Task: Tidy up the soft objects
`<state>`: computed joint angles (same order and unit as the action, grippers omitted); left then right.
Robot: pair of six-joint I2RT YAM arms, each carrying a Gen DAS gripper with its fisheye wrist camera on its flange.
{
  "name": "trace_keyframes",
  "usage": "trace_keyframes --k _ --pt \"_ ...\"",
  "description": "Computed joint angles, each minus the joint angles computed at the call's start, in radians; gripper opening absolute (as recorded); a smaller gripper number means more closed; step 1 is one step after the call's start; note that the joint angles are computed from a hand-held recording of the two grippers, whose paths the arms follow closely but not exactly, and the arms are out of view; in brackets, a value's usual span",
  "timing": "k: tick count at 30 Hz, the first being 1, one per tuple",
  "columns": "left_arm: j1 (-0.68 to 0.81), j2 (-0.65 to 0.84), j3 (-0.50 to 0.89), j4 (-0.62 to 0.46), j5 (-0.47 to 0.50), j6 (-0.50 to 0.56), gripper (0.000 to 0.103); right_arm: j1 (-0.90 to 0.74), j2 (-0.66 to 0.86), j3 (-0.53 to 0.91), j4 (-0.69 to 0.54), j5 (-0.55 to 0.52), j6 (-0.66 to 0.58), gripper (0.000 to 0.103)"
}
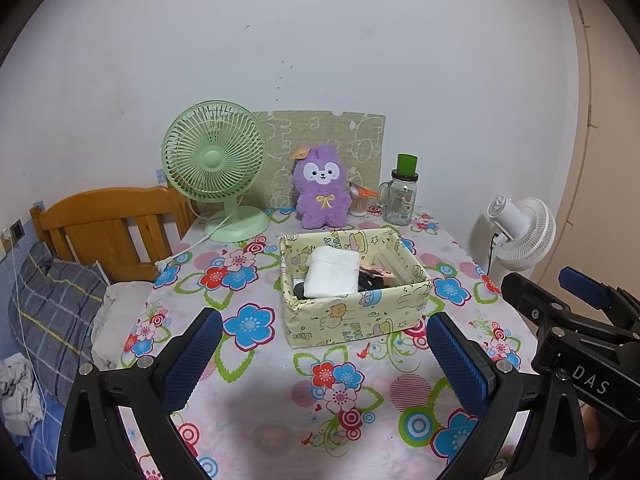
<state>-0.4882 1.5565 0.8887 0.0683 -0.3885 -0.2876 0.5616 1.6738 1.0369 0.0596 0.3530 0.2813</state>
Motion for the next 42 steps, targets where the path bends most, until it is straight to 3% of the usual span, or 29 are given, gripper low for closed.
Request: trace_keyframes --k 42 --pt "-0.033 -0.029 -0.017 -0.001 -0.04 -0.013 0.103 0.004 -0.044 -0.033 0.012 -0.008 0.0 0.087"
